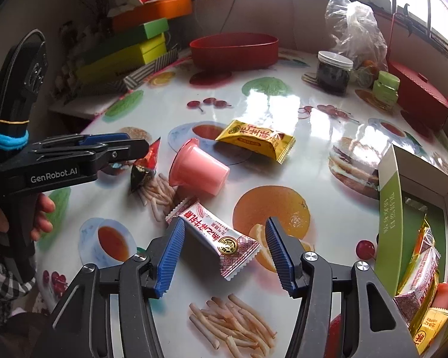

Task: Organize snacks
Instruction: 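Grasp a white-red candy packet with the right tool while the left tool approaches a red-black packet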

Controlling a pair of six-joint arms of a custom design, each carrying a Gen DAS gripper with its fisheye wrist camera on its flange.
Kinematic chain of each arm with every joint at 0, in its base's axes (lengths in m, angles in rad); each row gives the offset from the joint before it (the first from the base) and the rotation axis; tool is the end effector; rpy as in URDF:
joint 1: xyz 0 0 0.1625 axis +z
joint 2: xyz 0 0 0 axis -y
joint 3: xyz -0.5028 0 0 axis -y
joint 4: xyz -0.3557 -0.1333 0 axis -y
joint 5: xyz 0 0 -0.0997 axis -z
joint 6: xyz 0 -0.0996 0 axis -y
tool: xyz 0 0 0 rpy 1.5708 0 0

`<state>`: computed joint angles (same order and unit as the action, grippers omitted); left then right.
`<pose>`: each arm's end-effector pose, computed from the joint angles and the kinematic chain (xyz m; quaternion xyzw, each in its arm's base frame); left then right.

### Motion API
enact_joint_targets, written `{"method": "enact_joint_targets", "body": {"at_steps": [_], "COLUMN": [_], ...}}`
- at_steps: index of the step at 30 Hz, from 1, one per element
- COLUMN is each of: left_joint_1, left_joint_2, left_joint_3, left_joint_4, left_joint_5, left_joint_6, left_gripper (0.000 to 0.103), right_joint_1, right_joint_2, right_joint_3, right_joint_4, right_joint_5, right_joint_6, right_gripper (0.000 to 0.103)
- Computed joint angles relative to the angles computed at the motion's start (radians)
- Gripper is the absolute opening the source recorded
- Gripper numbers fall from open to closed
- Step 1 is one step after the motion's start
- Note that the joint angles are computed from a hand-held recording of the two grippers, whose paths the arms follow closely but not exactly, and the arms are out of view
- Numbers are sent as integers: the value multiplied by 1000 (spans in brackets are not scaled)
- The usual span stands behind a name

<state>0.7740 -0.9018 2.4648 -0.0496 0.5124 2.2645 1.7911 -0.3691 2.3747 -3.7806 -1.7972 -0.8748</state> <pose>-0.0020 -0.3097 0.1468 -0.0491 0.8616 -0.3913 0.3196 0.2036 -0.4016 -0.0535 0.5047 -0.8499 0.0598 0.1390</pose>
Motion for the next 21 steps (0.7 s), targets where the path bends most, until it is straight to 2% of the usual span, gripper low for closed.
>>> {"method": "enact_joint_targets", "body": {"at_steps": [10, 21], "left_joint_1": [53, 47], "left_joint_2": [15, 50], "left_joint_3": [-31, -45], "left_joint_4": [3, 34], "left_joint_5": [34, 22], "left_joint_6": [35, 30], "left_gripper": [45, 45], "right_joint_1": [7, 13], "right_joint_2": [27, 49], "right_joint_3": [-14, -23], "right_joint_4": [-9, -30], "right_joint_5": [-32, -49], "right_joint_6": [-9, -23], "right_gripper": [57, 57]}}
